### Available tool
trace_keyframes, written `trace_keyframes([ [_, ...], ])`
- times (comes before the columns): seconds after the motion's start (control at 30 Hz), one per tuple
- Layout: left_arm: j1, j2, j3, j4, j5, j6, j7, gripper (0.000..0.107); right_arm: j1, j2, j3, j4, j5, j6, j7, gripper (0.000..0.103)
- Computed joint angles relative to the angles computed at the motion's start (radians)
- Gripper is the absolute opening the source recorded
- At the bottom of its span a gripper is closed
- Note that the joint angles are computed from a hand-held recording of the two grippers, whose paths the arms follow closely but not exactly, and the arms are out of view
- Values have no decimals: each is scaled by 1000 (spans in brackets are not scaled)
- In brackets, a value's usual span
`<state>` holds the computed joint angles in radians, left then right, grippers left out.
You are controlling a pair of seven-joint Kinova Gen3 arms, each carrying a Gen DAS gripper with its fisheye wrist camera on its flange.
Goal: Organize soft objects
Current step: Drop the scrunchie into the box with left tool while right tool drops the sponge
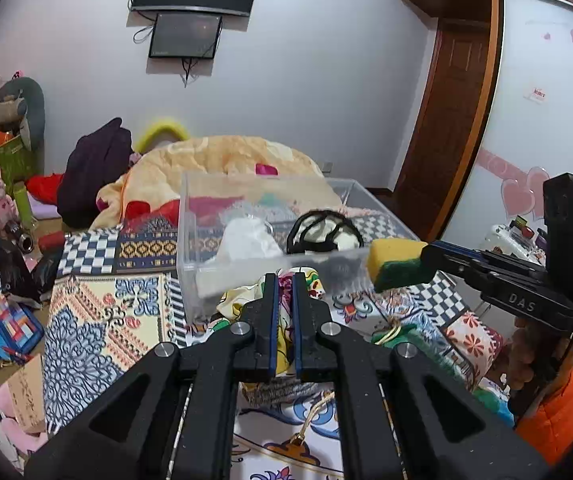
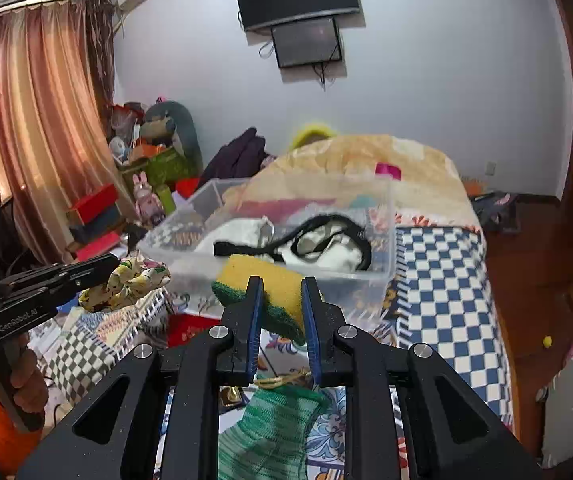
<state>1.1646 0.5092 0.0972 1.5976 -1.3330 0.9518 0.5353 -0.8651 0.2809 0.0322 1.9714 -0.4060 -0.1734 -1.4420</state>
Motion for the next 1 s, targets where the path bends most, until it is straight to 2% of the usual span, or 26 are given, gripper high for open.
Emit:
trace_keyframes([
  [0.2, -6, -6, -5, -50, 3, 43, -80, 5, -77, -26, 85, 0, -102, -24, 97, 18],
  [0.3, -12, -4, -13, -78, -4, 58, -120, 5, -81, -25, 95, -12, -151, -35, 152, 18],
  [0.37, -17, 8, -18, -111, 3, 78, -160, 5, -74, -21, 90, -20, -179, -43, 180, 18],
  [0.47, -22, 25, -33, -146, 13, 88, -192, 5, -4, -10, 26, -39, -159, -50, 157, 18],
  [0.6, -43, 45, -53, -183, 38, 67, -221, 5, -46, 14, 80, -72, -220, -36, 212, 18],
  [0.73, -65, 62, -74, -204, 68, 34, -237, 5, -134, 45, 198, -117, -295, 16, 281, 18],
  [0.8, -77, 75, -80, -221, 99, 25, -263, 5, -154, 65, 237, -144, -295, 53, 275, 18],
  [0.9, -105, 89, -89, -239, 155, -17, -311, 5, -140, 89, 240, -172, -259, 94, 236, 18],
  [1.0, -137, 103, -98, -256, 226, -66, -362, 5, -98, 110, 206, -197, -214, 128, 195, 18],
])
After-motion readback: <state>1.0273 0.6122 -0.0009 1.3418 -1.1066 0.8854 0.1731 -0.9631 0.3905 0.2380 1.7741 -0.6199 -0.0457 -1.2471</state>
